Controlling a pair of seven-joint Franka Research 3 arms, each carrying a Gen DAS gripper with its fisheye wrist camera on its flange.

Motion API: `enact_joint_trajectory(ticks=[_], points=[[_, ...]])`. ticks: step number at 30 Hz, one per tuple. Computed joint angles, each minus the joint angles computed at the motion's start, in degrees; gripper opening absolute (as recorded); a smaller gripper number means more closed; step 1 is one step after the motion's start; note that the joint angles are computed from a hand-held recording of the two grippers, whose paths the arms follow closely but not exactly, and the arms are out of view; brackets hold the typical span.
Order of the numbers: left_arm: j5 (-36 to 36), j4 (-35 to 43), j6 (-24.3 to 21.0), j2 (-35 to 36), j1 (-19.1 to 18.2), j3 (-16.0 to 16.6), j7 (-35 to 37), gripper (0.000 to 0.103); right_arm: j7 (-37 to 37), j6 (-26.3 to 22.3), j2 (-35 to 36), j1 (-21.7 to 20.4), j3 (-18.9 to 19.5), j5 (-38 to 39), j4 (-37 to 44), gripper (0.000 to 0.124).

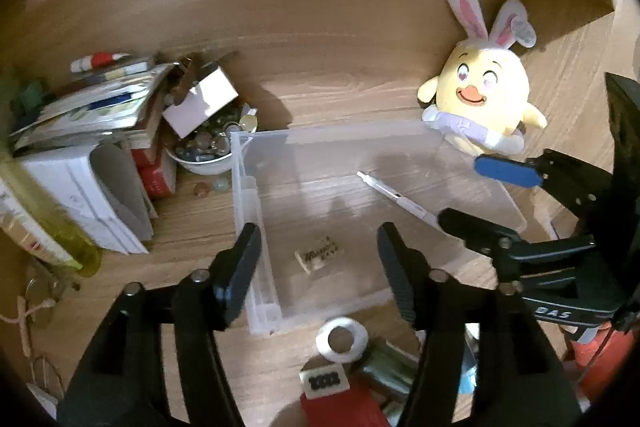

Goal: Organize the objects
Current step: 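Grasp the small brown bead with the left tool while the right tool grasps the pink keychain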

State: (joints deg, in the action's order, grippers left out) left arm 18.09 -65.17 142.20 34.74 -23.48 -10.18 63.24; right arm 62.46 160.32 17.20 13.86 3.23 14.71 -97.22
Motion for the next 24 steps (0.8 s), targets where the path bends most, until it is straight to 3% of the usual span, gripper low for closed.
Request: enact_joint_trajectory(ticks=[3,5,8,18,24], points=[[2.30,-5.41,2.82,-3.54,-0.59,1.18,-2.54,0.069,-0.55,2.69,-2.42,-0.22,0.41,1.16,-3.35,0.071],[4.51,-9.29,4.55,-6.06,-0.97,1.86,-4.71,0.082,-0.71,4.99,-4.35,-0.27,0.52,1.93,-6.29,0.077],[8.19,-14.40,7.32,-9.27,-1.43,2.68,-8.88,0.091,-0.42,6.57,-6.29,-0.20,0.27,2.18,-9.18,0.081],[17.77,-27.23,10.94,-17.92,-0.84,2.29,-20.00,0.097,0.44,9.47,-11.68,-1.11,0.01,5.17,-17.75,0.083],[18.92,-33.77,12.24,-21.79,1.19,0.60,-24.39,0.097,1.50,10.16,-14.37,-1.77,-0.77,6.09,-22.62,0.083]])
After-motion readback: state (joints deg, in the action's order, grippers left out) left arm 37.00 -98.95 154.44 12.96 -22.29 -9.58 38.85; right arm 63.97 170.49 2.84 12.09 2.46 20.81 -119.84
